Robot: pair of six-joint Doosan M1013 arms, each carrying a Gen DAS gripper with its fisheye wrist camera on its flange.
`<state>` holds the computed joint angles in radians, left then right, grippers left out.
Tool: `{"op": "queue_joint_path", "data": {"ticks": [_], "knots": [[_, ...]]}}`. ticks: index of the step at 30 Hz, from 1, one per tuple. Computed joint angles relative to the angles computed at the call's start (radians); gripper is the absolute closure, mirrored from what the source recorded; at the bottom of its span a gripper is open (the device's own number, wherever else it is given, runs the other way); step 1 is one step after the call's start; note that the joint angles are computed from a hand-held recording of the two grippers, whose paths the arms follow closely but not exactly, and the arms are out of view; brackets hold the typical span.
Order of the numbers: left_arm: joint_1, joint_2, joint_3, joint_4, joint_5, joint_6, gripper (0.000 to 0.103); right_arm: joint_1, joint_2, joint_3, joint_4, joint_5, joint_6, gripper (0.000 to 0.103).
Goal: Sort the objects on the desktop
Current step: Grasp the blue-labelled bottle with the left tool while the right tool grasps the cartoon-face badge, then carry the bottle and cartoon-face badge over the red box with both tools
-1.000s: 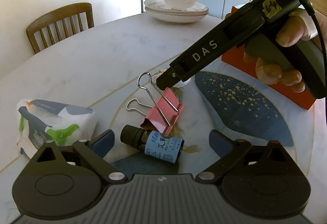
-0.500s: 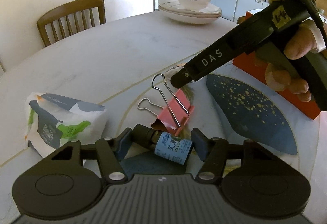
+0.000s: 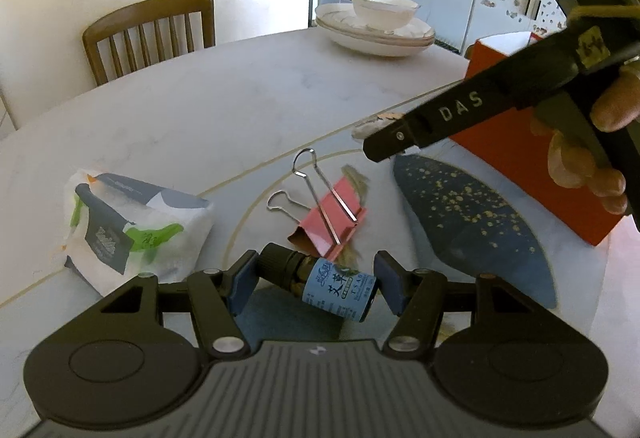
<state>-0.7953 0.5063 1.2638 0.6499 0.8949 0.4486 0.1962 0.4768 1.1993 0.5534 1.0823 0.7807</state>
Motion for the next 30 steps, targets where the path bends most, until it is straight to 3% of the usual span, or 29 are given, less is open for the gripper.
{"op": "queue_joint_path", "data": {"ticks": [12, 30], "knots": [[-0.037, -0.013, -0.036, 0.022, 0.018, -0.018, 0.041, -0.046, -0.071, 0.058, 0.029, 0.018, -0.013, 0.062], [-0.091, -0.004, -0.126, -0.008, 0.025, 0.026, 0.041, -0.151, -0.180, 0.126, 0.117, 0.112, -0.103, 0.062]]}}
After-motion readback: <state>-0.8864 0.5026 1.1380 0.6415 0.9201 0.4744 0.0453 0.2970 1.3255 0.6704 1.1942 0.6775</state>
